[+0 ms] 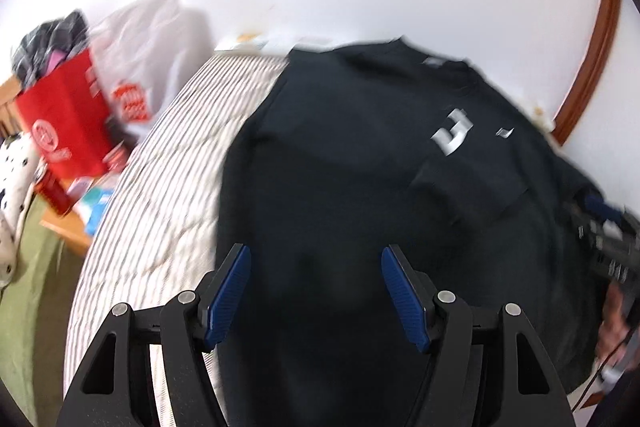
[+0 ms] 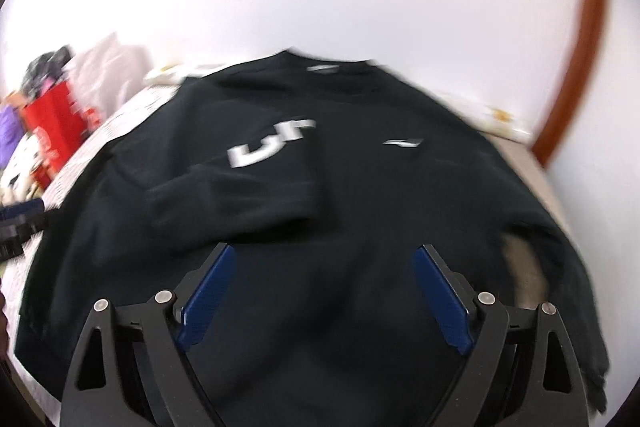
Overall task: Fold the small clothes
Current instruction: 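Fold the lettered sleeve across the sweatshirt body with the left gripper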
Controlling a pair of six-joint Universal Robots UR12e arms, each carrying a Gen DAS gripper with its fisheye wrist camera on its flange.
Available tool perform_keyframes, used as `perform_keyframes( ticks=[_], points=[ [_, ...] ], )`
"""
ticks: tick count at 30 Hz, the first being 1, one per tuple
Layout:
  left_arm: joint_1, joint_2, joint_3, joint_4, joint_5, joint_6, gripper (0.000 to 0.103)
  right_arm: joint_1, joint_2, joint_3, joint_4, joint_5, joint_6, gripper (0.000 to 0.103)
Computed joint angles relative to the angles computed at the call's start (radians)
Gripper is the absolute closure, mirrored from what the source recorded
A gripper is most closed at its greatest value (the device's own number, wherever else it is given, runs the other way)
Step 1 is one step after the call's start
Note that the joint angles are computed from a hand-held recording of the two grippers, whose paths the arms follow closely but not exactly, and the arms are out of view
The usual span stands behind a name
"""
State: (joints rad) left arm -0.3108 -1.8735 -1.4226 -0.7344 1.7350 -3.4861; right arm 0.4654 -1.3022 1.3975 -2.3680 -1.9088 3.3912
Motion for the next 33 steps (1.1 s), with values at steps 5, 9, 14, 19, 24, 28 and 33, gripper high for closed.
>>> perform_keyframes(
  ticks=[5,9,14,19,24,28,33],
  points=[
    [0.019,0.025,-0.068,-0.006,-0.021,-0.005,0.037,0.007,0.081,-0.095,0.062,0.185,-0.006,0.013],
    [0.034,0.026,-0.088,0.008,-0.056,-0.024,0.037,0.036,0.157,-0.174,0.098,0.138,-0.056,0.013],
    [0.035,0.016,-0.094,0.033,-0.063,-0.032,0.036,0.067,0.232,-0.251,0.152,0.031,-0.143,0.013],
    [0.018,0.010,-0.101,0.063,-0.013,-0.008,0.032,0.067,0.234,-0.246,0.106,-0.001,-0.204,0.066],
    [0.005,0.001,-0.088,0.046,0.036,0.019,0.029,0.019,0.174,-0.195,0.030,0.063,-0.172,0.087],
    [0.007,0.001,-0.089,0.048,0.040,0.011,0.027,-0.037,0.104,-0.122,-0.048,-0.017,-0.074,0.087],
    [0.005,-0.001,-0.085,0.038,0.051,0.003,0.025,-0.129,0.037,-0.049,-0.008,-0.015,0.049,0.086]
  ],
)
